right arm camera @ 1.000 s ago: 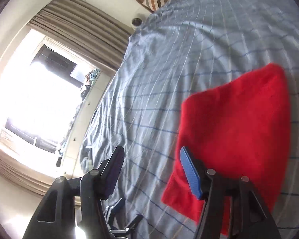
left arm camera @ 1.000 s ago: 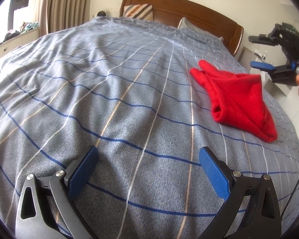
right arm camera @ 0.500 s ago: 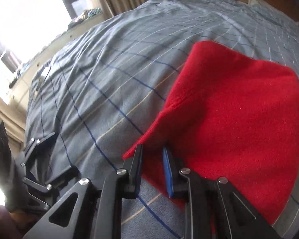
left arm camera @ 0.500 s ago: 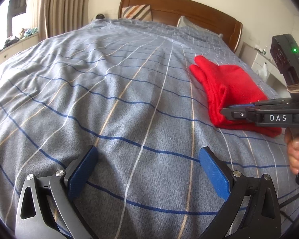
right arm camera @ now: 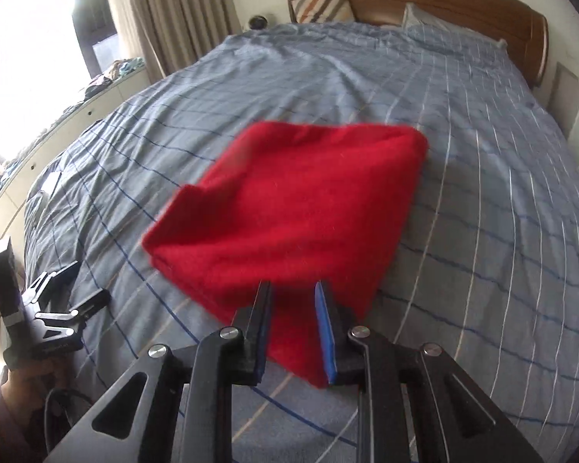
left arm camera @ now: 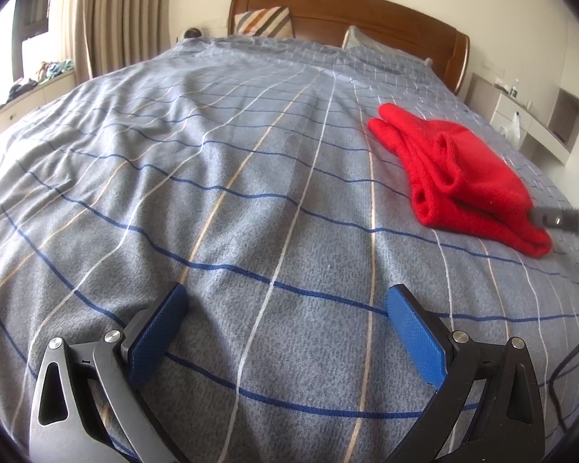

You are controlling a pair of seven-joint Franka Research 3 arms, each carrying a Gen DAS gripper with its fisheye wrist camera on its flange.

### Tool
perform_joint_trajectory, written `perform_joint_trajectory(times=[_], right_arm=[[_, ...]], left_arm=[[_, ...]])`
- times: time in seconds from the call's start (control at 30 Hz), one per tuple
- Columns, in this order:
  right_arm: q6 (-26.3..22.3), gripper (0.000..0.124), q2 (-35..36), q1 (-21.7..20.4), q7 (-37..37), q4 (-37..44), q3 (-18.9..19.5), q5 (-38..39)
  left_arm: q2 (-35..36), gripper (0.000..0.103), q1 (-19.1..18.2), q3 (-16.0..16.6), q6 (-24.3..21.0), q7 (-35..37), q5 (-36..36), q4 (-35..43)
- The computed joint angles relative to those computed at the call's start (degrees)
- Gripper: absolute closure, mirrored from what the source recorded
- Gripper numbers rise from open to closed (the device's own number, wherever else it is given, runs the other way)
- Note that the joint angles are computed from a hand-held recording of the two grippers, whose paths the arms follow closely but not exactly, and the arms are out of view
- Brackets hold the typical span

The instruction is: Fold small clothes

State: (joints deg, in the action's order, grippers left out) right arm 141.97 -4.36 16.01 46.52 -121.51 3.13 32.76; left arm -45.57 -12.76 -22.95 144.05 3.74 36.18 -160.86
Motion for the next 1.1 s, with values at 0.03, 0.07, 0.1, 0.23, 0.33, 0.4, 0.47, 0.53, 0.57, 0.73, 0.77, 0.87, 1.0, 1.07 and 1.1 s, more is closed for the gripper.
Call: perform_joint_trajectory(times=[0.03,0.07,0.1,0.23,0.33,0.4,0.47,0.53,0.57,0.73,0.77,0.87,1.0,1.07,1.1], right_arm=[[1.40,0.101,-0.34,0.14,-0.13,-1.66,0.26,-0.54],[3.54,0.101,-1.24,0.46,-1.18,-3.55,0.43,0.18],[4.88,0.100,-2.15,0.78,-2.03,-4.84,0.39,1.39],[1.22,0.099,-4.52,0.58,-2.61,-5.27,-1.08,3.75],[-0.49,0.064,-6.40,-0.35,-3.81,-5.39,-2.93,6.74],[0.12,0.048,-6.86,-1.17,-5.37,-5.06,-4.71,11.60],[-1.37,0.046,-4.65,-2.34,-4.30,-2.14,-5.92,15.03],[-5.00,0.046,-0.28,-3.81,-1.51,2.87,-6.50,18.70],[-7.11,0.046,2.06,-4.63,-0.28,5.44,-6.54,21.38],[-16.10,0.046,14.82,-8.15,6.76,18.67,-3.10,27.63],[-17.86,0.045,17.54,-8.72,7.87,21.41,-2.12,27.94],[-21.14,0.046,24.50,-9.56,13.29,27.92,0.45,26.40],[-13.45,0.070,24.72,-7.16,10.64,27.98,2.44,20.24],[-4.87,0.085,22.09,-3.63,8.18,24.75,2.22,11.45],[0.39,0.090,20.08,-1.85,6.47,21.87,2.23,7.12]], left_arm=[[-0.19,0.001,-0.12,-0.05,0.01,-0.02,0.04,-0.16],[-0.12,0.001,-0.14,-0.17,0.02,-0.03,0.14,-0.14],[-0.14,0.001,-0.22,-0.30,-0.10,0.00,0.21,-0.16],[0.48,0.001,-0.90,-0.22,-1.54,0.98,-0.06,0.65],[-0.35,0.001,-3.51,2.85,-1.03,4.06,-2.72,1.15],[-2.04,0.001,-2.47,5.73,7.69,4.15,-2.84,-0.01],[0.53,0.001,-0.82,9.79,17.78,6.82,-3.63,1.10],[7.61,0.001,-2.93,17.08,26.42,12.70,-6.69,4.61],[11.59,0.001,-6.03,21.67,28.69,16.50,-9.12,7.09],[27.11,0.002,-24.33,40.73,22.79,37.02,-25.07,21.12],[29.11,0.002,-25.88,42.34,21.31,40.04,-28.38,22.85],[32.98,0.002,-26.68,43.20,17.76,44.31,-34.73,26.01],[35.89,0.019,-25.70,40.96,18.07,49.07,-37.24,28.40],[37.72,0.082,-26.31,40.63,15.49,53.73,-40.00,30.46],[38.08,0.082,-24.58,38.74,15.83,51.43,-37.08,30.56]])
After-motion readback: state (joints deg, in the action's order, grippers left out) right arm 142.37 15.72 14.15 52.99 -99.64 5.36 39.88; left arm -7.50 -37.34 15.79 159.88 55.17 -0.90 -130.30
